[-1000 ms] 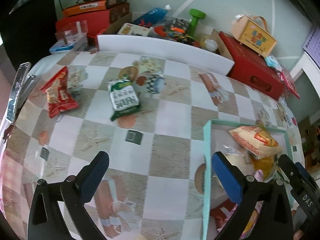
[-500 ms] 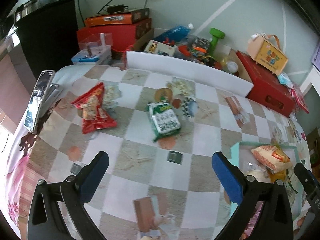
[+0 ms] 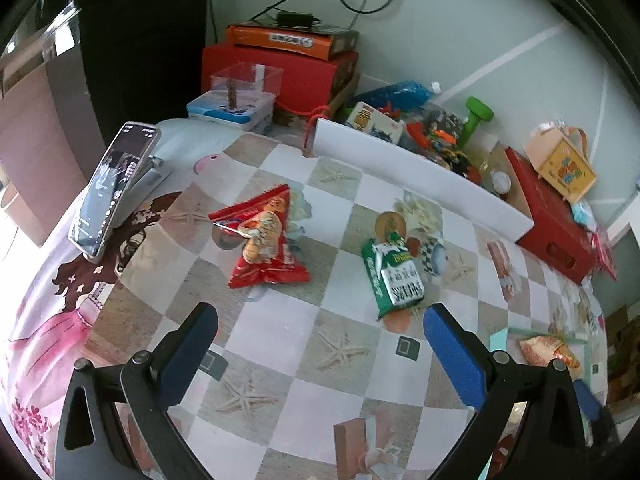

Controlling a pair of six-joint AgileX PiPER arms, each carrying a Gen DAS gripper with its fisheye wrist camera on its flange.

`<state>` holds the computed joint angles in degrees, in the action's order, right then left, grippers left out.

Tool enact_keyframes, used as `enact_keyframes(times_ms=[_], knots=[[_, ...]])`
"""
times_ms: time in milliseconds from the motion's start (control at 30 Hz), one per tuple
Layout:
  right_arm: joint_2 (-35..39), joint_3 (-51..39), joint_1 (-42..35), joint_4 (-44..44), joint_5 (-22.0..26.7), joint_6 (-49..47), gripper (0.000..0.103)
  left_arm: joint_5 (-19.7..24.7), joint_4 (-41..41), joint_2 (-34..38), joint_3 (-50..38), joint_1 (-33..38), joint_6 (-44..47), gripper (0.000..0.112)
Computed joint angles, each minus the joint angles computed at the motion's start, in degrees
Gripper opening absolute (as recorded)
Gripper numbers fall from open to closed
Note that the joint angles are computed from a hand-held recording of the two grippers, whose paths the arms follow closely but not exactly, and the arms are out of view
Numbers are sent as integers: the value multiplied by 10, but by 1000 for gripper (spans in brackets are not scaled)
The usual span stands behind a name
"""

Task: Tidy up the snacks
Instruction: 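Withdraw both grippers toward the red chip bag and green biscuit box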

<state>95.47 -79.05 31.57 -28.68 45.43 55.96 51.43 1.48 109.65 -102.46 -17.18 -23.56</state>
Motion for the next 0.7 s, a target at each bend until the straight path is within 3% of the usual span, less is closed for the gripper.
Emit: enact_keyframes(times_ms=[367, 700], knots=[[94, -116, -3, 94, 8, -83, 103, -19, -66, 15, 4, 61, 36, 102], [309, -467, -19, 161, 188, -240, 95, -37, -106, 64, -30, 93, 53, 101]])
